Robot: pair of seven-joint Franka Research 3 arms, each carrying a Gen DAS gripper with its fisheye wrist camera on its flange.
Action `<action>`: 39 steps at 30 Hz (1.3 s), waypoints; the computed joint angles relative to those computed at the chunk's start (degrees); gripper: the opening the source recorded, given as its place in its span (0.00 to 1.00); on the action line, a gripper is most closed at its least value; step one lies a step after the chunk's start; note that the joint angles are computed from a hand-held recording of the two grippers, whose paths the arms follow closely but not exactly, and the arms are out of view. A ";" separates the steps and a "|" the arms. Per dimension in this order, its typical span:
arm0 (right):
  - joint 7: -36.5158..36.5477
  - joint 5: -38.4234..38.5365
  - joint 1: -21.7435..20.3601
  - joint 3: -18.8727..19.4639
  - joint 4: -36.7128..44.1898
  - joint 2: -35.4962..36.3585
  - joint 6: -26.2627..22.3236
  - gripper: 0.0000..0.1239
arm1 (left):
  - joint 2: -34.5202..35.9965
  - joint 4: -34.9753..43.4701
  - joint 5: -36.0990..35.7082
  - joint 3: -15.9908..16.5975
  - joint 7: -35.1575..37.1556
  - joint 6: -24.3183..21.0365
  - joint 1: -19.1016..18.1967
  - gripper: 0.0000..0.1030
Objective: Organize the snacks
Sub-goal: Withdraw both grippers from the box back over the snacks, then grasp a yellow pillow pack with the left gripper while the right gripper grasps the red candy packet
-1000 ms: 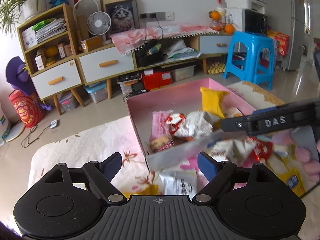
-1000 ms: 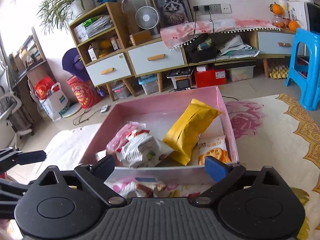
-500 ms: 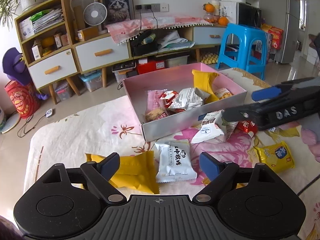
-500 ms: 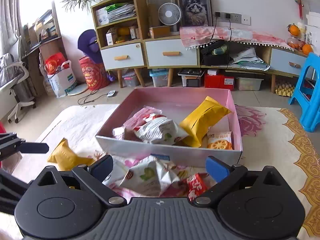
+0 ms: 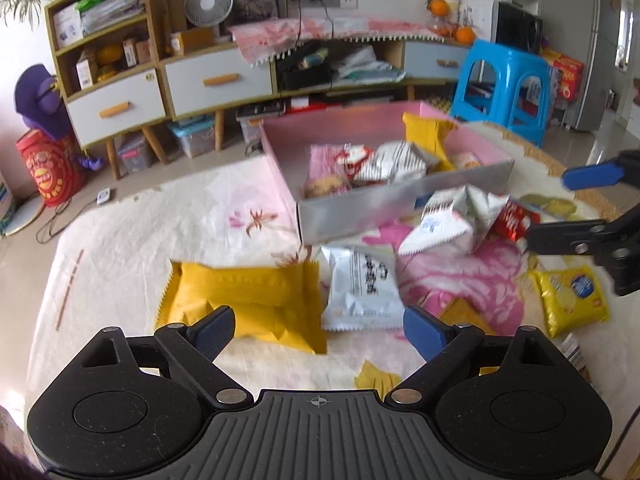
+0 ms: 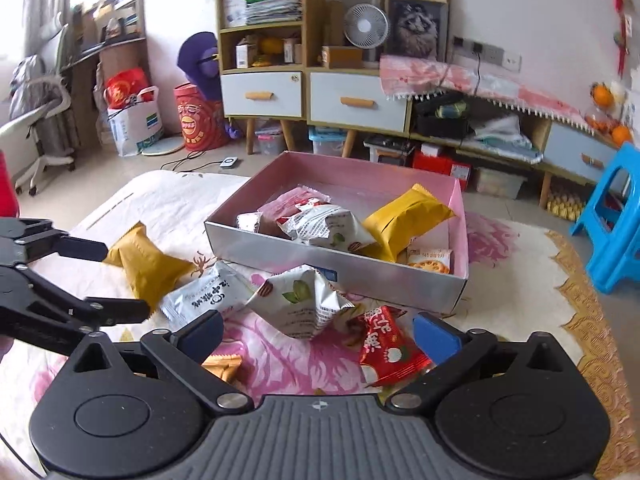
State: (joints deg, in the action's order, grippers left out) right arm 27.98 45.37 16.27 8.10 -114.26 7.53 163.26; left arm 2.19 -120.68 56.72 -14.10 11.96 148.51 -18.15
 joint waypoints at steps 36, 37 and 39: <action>3.32 -16.05 -3.64 4.37 -1.08 7.04 15.01 0.41 | 5.66 7.28 -12.70 3.01 -27.66 -12.48 1.16 0.91; 3.65 -16.77 -3.30 3.94 -1.11 7.20 15.03 0.39 | 5.66 7.15 -12.25 3.03 -27.95 -12.40 1.07 0.91; 4.98 -18.46 -2.41 2.72 -1.27 7.45 15.17 0.35 | 5.58 7.12 -12.34 2.97 -27.59 -12.06 1.09 0.90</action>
